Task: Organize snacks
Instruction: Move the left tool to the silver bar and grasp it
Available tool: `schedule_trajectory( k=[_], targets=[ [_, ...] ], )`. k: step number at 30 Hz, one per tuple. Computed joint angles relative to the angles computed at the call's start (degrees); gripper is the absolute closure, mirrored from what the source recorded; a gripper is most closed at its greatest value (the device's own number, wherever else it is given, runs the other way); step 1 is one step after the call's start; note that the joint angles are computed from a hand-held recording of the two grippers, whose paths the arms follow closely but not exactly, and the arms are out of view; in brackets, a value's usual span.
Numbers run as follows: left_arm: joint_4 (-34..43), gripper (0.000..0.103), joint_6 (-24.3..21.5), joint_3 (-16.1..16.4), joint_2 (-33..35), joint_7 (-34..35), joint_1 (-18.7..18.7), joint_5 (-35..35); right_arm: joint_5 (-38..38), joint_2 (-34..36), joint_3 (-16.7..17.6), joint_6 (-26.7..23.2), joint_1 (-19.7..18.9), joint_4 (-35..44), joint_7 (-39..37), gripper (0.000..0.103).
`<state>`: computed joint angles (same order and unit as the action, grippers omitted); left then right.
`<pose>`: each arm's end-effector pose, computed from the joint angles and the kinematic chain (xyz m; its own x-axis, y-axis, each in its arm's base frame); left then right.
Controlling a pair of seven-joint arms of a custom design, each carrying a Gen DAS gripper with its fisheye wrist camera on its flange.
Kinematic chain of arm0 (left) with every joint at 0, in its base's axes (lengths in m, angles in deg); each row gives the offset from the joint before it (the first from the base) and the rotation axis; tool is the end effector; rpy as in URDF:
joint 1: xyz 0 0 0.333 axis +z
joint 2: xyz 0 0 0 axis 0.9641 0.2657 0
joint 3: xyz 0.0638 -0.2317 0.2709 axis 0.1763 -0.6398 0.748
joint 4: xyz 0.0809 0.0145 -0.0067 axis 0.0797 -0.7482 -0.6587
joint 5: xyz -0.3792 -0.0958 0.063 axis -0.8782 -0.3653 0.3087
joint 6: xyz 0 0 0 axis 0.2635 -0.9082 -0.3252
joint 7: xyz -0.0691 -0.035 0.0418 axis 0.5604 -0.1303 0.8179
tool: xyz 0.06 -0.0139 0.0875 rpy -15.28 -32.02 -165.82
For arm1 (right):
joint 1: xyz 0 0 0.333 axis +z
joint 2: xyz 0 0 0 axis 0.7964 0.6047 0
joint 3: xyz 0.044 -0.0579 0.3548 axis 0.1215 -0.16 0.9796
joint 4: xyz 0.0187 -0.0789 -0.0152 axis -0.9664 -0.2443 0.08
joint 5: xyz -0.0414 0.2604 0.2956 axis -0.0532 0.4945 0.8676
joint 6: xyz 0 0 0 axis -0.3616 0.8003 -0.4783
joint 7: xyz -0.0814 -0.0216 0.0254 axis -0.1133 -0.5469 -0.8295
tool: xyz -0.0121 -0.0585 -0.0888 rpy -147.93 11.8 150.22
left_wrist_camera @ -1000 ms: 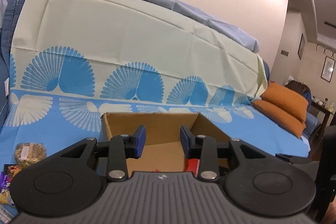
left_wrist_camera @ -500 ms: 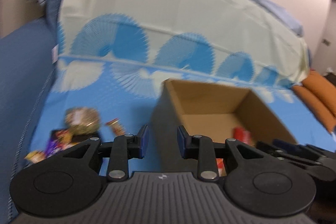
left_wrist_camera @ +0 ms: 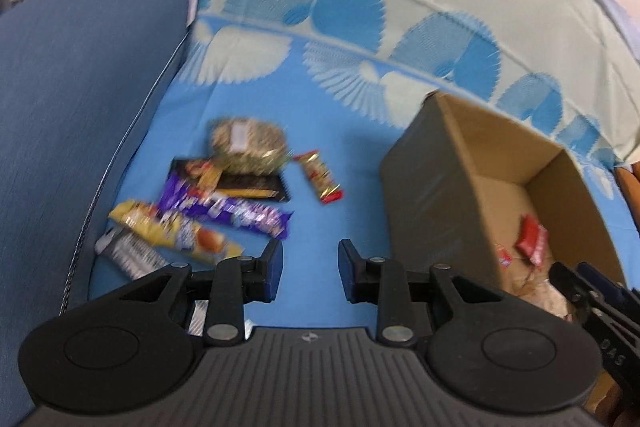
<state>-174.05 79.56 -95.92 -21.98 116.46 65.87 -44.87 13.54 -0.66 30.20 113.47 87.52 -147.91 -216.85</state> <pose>0.6672 -0.2266 0.4818 -0.3630 -0.9034 0.2282 -0.7800 0.1607 -0.6047 0.5064 0.3911 0.4836 -0.4157 -0.9094 -0.0108 -0.4828 0.2307 -0.8448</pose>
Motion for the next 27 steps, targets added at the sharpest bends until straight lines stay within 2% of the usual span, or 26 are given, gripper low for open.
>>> schedule_trajectory(
  k=[3, 7, 13, 16, 22, 27],
  targets=[
    [1.53, 0.062, -3.30, 2.15, 0.99, -5.22, -0.60, 1.48, 0.02, 0.36, -0.01, 0.54, 0.01, 0.40, -0.54, 0.051],
    [4.37, 0.059, -8.21, 5.75, 3.09, -17.19, -1.18, 4.62, -0.18, 0.68, -0.16, 1.23, 0.14, 0.74, -0.92, 0.050],
    [7.53, 0.053, -13.42, 7.63, 5.38, -28.60, -0.94, 10.21, -1.15, 0.32, -0.43, 4.32, -0.23, 0.27, -0.23, 0.047],
    [8.63, 0.048, -14.54, 7.61, 6.22, -30.41, -1.25, 13.32, -1.51, 0.44, -0.50, 5.95, -0.52, 0.29, -0.75, 0.046],
    [10.16, 0.048, -16.12, 8.32, 7.79, -32.51, -2.97, 19.79, -1.67, 0.47, -0.75, 7.64, -0.76, 0.44, -1.53, 0.046],
    [9.83, 0.050, -15.42, 8.78, 8.03, -32.08, -4.21, 24.47, -1.95, 0.08, -0.81, 8.35, -0.91, 0.09, -0.71, 0.046]
  ],
)
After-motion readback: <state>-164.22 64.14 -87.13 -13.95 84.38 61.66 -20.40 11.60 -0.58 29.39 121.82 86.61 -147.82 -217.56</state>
